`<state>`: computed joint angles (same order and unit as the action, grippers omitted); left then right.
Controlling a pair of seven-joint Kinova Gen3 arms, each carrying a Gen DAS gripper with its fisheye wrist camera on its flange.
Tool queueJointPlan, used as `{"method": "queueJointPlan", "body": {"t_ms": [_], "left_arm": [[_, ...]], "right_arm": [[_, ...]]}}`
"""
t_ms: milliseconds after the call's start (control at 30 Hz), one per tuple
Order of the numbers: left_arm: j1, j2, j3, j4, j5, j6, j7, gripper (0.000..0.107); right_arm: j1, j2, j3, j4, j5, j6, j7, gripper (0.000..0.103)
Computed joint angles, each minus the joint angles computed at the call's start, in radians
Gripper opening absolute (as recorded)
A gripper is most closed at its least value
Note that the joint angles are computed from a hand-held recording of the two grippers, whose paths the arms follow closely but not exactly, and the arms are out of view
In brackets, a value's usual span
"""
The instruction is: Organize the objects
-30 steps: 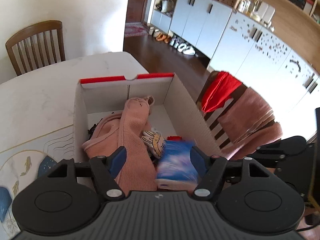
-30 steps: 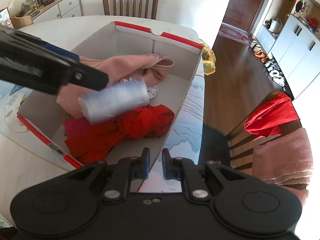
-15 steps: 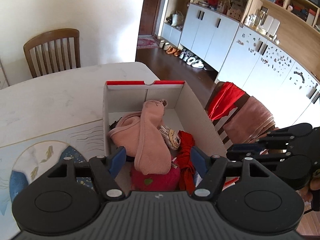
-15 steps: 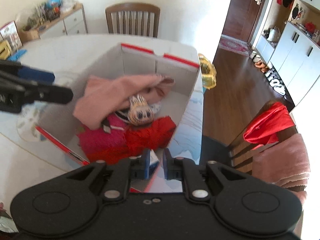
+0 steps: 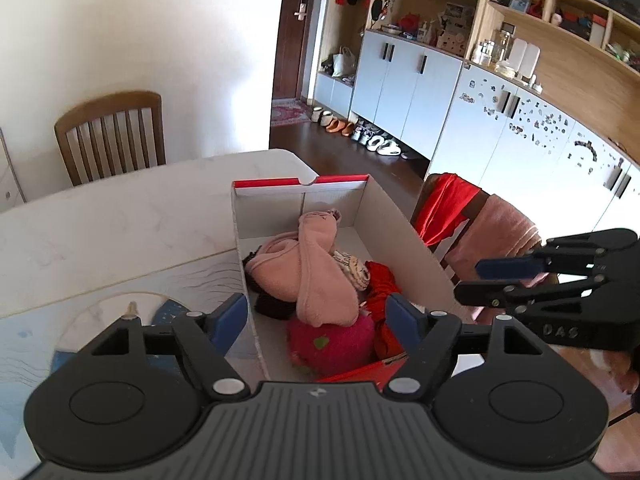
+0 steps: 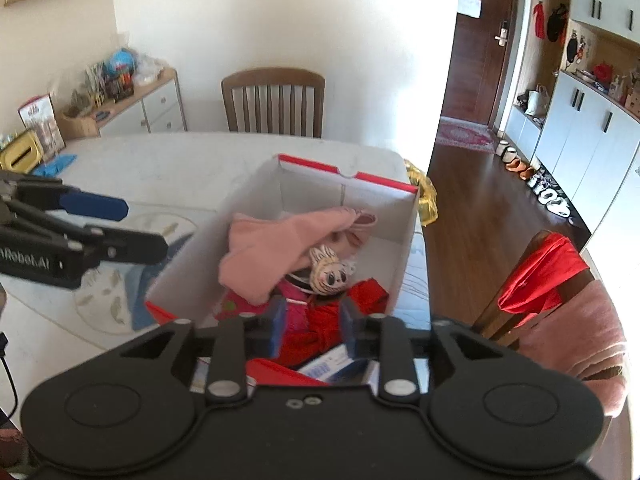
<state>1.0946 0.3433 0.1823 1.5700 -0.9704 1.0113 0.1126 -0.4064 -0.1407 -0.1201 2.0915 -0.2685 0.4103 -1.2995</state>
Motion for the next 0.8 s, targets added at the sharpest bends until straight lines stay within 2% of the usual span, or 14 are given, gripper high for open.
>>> {"method": "queueJointPlan", "body": {"t_ms": [133,267,333,367,533,600,667,800], "left_arm": [[0.016,-0.018,0.007,0.036,-0.023,0.007,0.018,0.076],[0.017,-0.034,0.023,0.064,-0.035,0.011,0.032,0.076],[0.016,-0.042,0.031,0.081,-0.043,0.004,0.044,0.082],[0.015,-0.048,0.035,0.092,-0.048,-0.002,0.051,0.089],[0.012,-0.059,0.053,0.118,-0.069,-0.002,0.078,0.092],[0.011,-0.066,0.057,0.132,-0.075,-0.007,0.094,0.101],[0.012,-0.071,0.062,0.146,-0.087,-0.006,0.117,0.102],[0.007,-0.081,0.072,0.166,-0.094,-0.009,0.145,0.103]], "right_arm": [[-0.001,-0.028,-0.025,0.025,0.013,-0.021,-0.044,0.04],[-0.013,-0.056,-0.046,0.059,0.031,-0.061,-0.101,0.052],[-0.013,-0.069,-0.063,0.075,0.053,-0.085,-0.137,0.055],[-0.013,-0.076,-0.072,0.083,0.065,-0.095,-0.155,0.058],[-0.041,-0.098,-0.073,0.12,0.092,-0.153,-0.204,0.069],[-0.028,-0.105,-0.097,0.134,0.116,-0.175,-0.24,0.077],[-0.048,-0.109,-0.084,0.145,0.122,-0.187,-0.248,0.081],[-0.017,-0.128,-0.127,0.168,0.165,-0.216,-0.302,0.092]]}}
